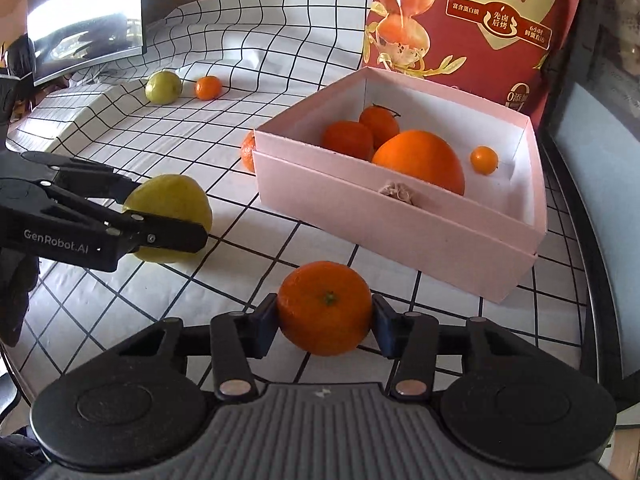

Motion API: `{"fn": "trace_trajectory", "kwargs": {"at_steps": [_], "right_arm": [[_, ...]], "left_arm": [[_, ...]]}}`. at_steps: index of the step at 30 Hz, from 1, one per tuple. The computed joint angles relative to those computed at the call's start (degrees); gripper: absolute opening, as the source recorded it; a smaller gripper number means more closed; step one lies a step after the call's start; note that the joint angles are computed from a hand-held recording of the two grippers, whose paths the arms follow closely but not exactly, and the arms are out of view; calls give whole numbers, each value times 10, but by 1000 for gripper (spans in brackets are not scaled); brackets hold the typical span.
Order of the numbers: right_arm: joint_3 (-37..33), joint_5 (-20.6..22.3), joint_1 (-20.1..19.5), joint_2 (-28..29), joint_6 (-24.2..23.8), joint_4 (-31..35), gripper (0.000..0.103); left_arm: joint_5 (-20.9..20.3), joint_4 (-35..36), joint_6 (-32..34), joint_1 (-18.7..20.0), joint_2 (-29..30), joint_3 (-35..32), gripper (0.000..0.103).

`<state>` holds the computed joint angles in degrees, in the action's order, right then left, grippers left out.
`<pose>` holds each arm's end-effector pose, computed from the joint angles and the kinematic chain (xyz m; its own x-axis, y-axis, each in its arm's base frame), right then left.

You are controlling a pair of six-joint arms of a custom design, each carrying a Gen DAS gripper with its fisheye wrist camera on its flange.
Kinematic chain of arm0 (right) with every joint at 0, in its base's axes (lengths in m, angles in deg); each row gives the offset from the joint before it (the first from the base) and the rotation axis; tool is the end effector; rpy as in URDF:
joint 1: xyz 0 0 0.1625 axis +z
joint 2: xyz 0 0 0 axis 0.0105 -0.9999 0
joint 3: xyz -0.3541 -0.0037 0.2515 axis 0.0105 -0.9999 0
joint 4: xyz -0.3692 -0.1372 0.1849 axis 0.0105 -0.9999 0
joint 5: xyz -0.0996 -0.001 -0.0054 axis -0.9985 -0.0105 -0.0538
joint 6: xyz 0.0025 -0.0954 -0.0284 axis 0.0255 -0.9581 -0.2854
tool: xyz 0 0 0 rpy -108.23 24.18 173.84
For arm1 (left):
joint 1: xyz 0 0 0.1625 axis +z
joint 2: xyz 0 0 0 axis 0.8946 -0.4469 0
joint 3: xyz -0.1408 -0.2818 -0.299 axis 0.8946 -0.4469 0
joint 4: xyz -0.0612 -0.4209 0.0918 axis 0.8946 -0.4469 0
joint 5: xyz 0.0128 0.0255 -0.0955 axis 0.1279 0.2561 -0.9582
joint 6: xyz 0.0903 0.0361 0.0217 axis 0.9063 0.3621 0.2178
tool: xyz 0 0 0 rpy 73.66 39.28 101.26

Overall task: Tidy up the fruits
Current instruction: 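Carry the pear and tangerine into the pink box and open both grippers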

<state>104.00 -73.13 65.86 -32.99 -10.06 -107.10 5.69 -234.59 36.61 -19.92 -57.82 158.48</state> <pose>-0.1144 -0.5975 0.2468 -0.5187 -0.6693 0.5320 -0.8279 0.5485 -0.1172 -0.2621 -0.5322 -0.1597 -0.8577 0.1088 -0.5024 0.4396 0.6619 -0.6072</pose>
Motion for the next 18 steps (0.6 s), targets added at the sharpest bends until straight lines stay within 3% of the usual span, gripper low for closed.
{"fn": "trace_trajectory", "kwargs": {"at_steps": [9,15,18], "right_arm": [[11,25,-9,-27,-10,10,48],[-2,84,0,-46,0,28,48],[-28,103,24,-37,23,11,48]], "left_arm": [[-4,-74,40,-9,-1,10,66],[-62,-73,94,4,-37,-51,66],[-114,-10,110,30,-44,-130,66]]}}
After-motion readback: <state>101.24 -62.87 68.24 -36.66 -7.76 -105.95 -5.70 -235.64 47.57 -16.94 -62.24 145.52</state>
